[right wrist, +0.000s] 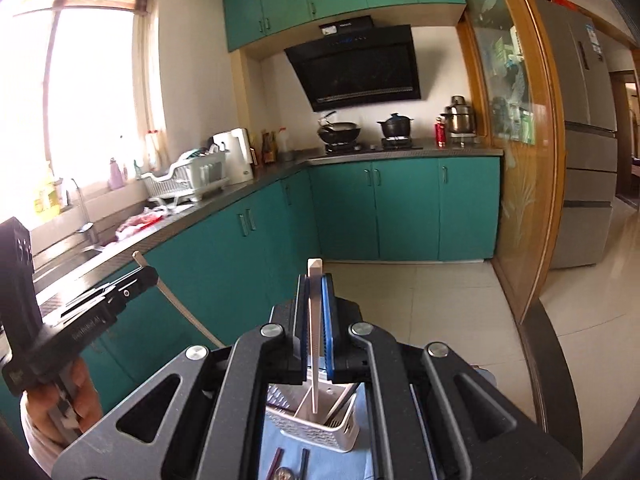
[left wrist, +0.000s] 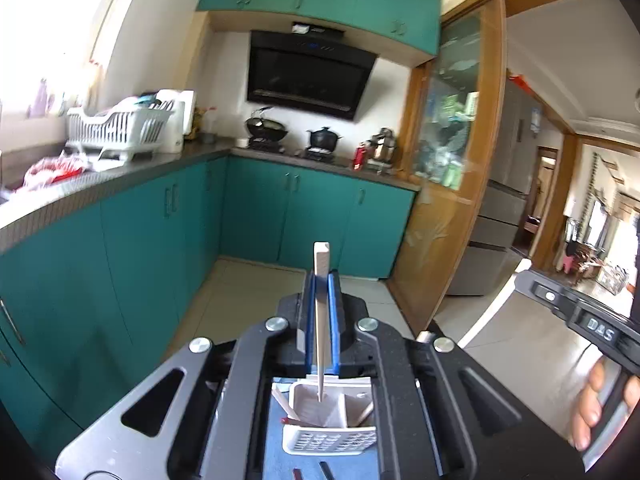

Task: Organize utensils
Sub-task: 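Lift both chopsticks and lower them into the white basket with both grippers, then open both grippers to release the chopsticks and withdraw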

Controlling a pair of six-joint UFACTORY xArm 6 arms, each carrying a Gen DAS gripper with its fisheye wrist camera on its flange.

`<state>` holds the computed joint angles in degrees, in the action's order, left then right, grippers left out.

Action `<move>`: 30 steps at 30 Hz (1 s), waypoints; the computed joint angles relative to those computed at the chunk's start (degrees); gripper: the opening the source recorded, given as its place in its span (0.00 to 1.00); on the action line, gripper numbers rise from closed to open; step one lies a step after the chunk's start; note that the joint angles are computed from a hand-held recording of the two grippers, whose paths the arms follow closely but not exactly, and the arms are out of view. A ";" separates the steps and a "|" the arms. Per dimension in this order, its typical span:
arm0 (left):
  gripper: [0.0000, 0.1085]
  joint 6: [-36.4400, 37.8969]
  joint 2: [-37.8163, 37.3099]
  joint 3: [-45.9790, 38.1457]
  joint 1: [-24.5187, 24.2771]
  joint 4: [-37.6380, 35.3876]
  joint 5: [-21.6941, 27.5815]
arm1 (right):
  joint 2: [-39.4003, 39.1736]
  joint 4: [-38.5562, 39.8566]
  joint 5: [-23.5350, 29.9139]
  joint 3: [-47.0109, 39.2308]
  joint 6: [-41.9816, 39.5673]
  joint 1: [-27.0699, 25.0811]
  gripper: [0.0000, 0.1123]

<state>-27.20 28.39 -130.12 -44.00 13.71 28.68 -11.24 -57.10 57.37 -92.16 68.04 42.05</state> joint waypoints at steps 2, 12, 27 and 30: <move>0.06 -1.29 2.67 -1.55 0.35 0.05 1.28 | 0.92 1.69 -1.23 1.19 0.15 -1.67 0.06; 0.06 -2.26 2.35 4.61 0.92 1.43 1.35 | -0.25 5.57 -5.76 11.42 3.71 -5.35 0.06; 0.43 -19.53 -23.04 38.68 1.90 23.06 -6.32 | -14.64 -1.42 -0.82 27.87 16.19 3.55 0.27; 0.49 -19.15 -28.33 46.66 1.44 23.33 -1.87 | -18.44 2.52 -1.41 34.59 18.07 5.83 0.27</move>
